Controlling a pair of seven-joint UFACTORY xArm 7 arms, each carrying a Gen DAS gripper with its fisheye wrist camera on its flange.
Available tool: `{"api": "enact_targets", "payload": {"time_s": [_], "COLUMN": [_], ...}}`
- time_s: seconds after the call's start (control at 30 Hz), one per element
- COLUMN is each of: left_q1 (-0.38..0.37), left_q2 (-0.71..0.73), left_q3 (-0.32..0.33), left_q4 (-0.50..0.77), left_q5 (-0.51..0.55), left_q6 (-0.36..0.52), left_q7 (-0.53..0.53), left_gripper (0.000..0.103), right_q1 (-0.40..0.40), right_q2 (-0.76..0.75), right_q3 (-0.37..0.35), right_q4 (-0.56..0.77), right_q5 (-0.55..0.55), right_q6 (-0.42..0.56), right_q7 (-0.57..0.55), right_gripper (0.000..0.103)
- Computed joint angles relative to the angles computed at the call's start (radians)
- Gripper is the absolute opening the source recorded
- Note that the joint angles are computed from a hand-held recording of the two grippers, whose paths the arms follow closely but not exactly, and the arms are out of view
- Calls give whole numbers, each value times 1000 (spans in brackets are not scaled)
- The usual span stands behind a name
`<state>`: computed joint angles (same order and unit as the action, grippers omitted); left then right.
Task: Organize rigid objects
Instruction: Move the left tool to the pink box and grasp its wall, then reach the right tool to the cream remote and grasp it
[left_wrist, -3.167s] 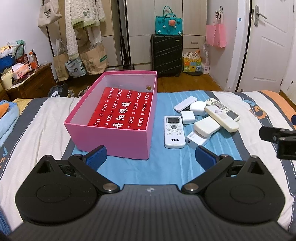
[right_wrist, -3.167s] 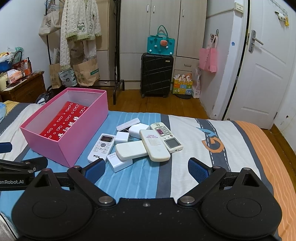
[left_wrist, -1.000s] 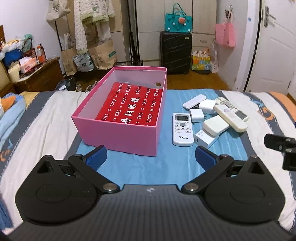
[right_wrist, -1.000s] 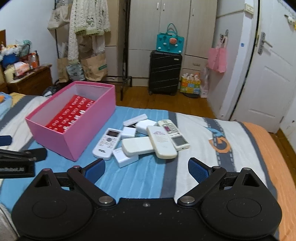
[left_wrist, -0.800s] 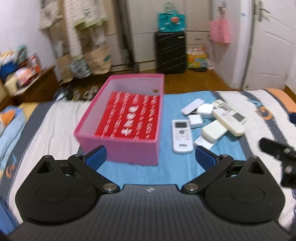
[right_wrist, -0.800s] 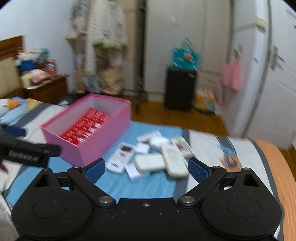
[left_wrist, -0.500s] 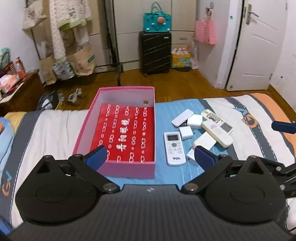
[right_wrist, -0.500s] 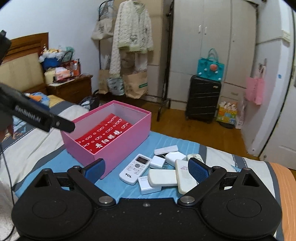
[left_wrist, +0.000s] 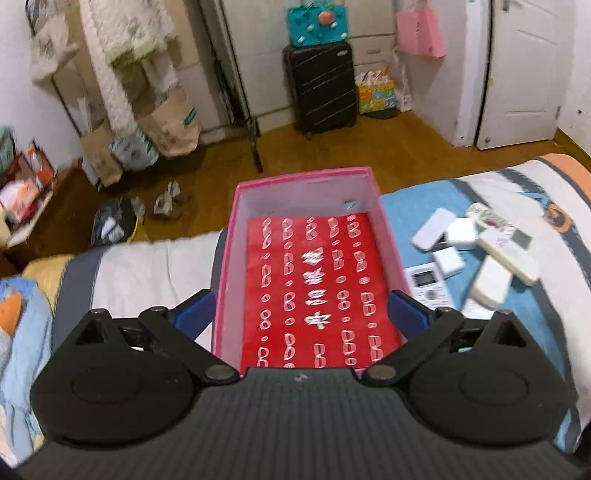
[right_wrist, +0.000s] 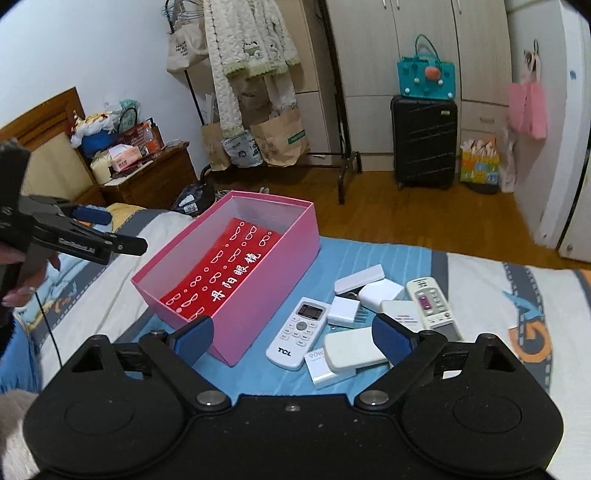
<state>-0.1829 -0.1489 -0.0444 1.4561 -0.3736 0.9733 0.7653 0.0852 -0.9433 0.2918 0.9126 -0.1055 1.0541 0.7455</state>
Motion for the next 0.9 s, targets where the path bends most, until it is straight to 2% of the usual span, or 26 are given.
{"api": "enact_targets", "payload": {"time_s": [0.07,0.27,0.4,0.53,0.6,0.63,0.77,0.83,0.87,0.9], "left_q1": [12,30,50,68,74,76,82,95,101,105], "left_q2": [35,155,289,416,464,486,529,516,509,500], "left_q3": [-5,-10,-20,-35,-40,-41,-44,-57,-64,-69], "left_q4": [5,65,199,337,390,414,437,399,381,361], "left_q5": [37,52,85,101,109,113,135,116,103,91], "left_q6": [-28,-40,14,68,86,97,102,73,64,50], "left_q7": [-59,-84,-179,-219,-243,-260,-304,-276,-255,-236], "left_gripper": [100,99,82,75,57,52,18,14,8,7], "right_q1": [1,-9,-4,0,-7,-8,-16,-17,-19,-23], "right_q2": [4,34,75,94,113,117,137,143,146,149], "right_q3": [-12,-29,-44,-65,-66,-69,-72,-79,-79,-79], "right_q4": [-29,-95,-112,-141,-145,-149,-154,-162,-163,-163], "right_q5": [1,-7,-17,-7,-17,-21,-31,-33,-38,-46], "right_q6": [-45,-161,-208,-241,-240,-239,-227,-222,-218,-215], "right_q7": [-1,2,-26,-38,-50,-57,-63,-71,-75,-80], "right_gripper": [94,92,89,89,89,89,89,88,88,87]}}
